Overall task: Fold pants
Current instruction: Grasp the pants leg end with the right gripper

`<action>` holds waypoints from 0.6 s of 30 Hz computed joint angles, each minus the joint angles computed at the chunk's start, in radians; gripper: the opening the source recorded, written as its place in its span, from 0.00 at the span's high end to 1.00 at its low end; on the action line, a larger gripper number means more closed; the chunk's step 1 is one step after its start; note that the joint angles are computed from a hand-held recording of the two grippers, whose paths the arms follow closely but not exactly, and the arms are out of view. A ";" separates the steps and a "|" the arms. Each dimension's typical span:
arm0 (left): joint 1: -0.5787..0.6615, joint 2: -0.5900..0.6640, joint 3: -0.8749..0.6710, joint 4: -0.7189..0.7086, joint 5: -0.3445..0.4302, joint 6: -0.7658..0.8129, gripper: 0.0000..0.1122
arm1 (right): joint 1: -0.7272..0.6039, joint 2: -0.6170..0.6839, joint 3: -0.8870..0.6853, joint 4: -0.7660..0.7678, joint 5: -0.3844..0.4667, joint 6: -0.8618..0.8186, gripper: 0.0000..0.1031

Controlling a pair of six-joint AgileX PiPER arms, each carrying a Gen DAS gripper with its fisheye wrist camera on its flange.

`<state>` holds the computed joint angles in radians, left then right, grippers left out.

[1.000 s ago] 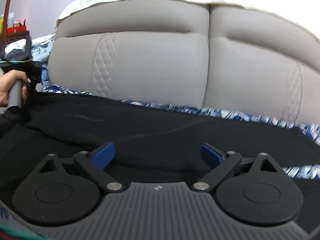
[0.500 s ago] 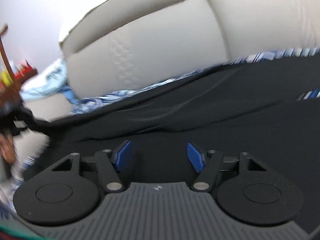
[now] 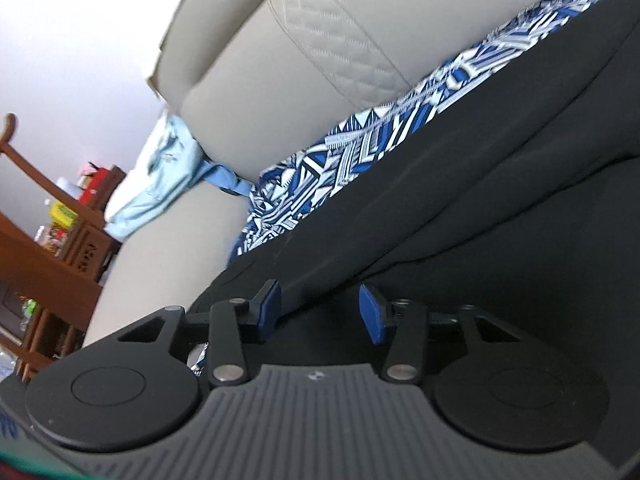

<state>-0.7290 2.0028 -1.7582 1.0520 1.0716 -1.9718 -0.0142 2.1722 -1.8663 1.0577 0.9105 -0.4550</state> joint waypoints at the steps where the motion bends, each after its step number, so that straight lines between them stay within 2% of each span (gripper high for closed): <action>1: -0.004 -0.003 0.008 0.017 0.002 0.009 0.97 | 0.016 0.018 -0.026 -0.014 -0.008 0.033 0.48; 6: -0.006 -0.030 0.058 0.003 -0.037 0.018 0.97 | 0.064 0.118 -0.174 -0.071 0.028 0.227 0.48; 10: 0.002 -0.051 0.103 -0.023 -0.075 0.007 0.97 | 0.094 0.177 -0.276 -0.093 0.019 0.320 0.49; 11: 0.004 -0.054 0.110 -0.033 -0.084 0.006 0.97 | 0.101 0.199 -0.322 -0.116 0.022 0.362 0.56; 12: 0.007 -0.057 0.117 -0.046 -0.098 0.008 0.96 | 0.107 0.221 -0.372 -0.154 0.032 0.416 0.86; 13: 0.013 -0.064 0.133 -0.060 -0.125 0.005 0.96 | 0.115 0.257 -0.452 -0.206 0.062 0.488 0.93; 15: 0.022 -0.077 0.163 -0.087 -0.171 -0.010 0.92 | 0.121 0.282 -0.515 -0.246 0.085 0.555 0.94; 18: 0.047 -0.118 0.249 -0.103 -0.300 -0.090 0.79 | 0.123 0.221 -0.418 -0.234 0.032 0.494 0.94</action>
